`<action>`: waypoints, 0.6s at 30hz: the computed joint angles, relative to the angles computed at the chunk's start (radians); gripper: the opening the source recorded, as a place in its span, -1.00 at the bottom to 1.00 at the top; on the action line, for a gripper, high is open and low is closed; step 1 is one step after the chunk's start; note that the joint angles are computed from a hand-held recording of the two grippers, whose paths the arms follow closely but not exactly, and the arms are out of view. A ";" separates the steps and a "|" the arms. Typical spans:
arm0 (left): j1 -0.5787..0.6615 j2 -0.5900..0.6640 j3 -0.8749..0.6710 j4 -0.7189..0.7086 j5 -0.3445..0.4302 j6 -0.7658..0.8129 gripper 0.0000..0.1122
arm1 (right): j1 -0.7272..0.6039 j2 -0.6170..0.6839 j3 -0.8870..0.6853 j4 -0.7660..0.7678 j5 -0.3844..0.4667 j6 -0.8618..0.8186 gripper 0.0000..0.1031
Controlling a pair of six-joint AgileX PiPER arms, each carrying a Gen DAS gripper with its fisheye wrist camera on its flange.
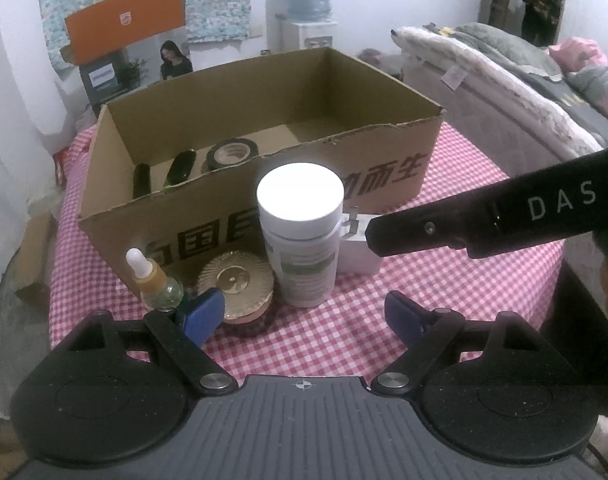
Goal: Organize rigid objects
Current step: 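Move the right gripper down toward the white charger plug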
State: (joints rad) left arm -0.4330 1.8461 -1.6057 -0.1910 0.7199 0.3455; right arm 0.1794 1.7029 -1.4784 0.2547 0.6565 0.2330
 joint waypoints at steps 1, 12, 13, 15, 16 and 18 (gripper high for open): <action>-0.001 0.000 0.000 -0.001 0.000 0.001 0.57 | 0.000 -0.001 0.000 -0.001 0.000 0.000 0.27; -0.006 0.000 0.004 0.005 -0.007 -0.006 0.57 | 0.000 0.000 -0.008 0.000 0.005 -0.014 0.27; -0.006 0.000 0.004 0.007 -0.007 -0.008 0.57 | 0.000 0.000 -0.008 0.001 0.005 -0.016 0.27; -0.005 -0.001 0.004 0.009 -0.008 -0.007 0.57 | 0.000 0.001 -0.008 0.003 0.006 -0.018 0.27; -0.005 -0.001 0.004 0.011 -0.007 -0.008 0.57 | -0.001 0.001 -0.009 0.003 0.007 -0.018 0.27; -0.005 0.000 0.006 0.012 -0.011 -0.008 0.57 | -0.001 0.001 -0.009 0.004 0.008 -0.019 0.27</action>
State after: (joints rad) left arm -0.4384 1.8462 -1.6001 -0.1788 0.7092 0.3376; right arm 0.1783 1.7037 -1.4875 0.2587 0.6643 0.2139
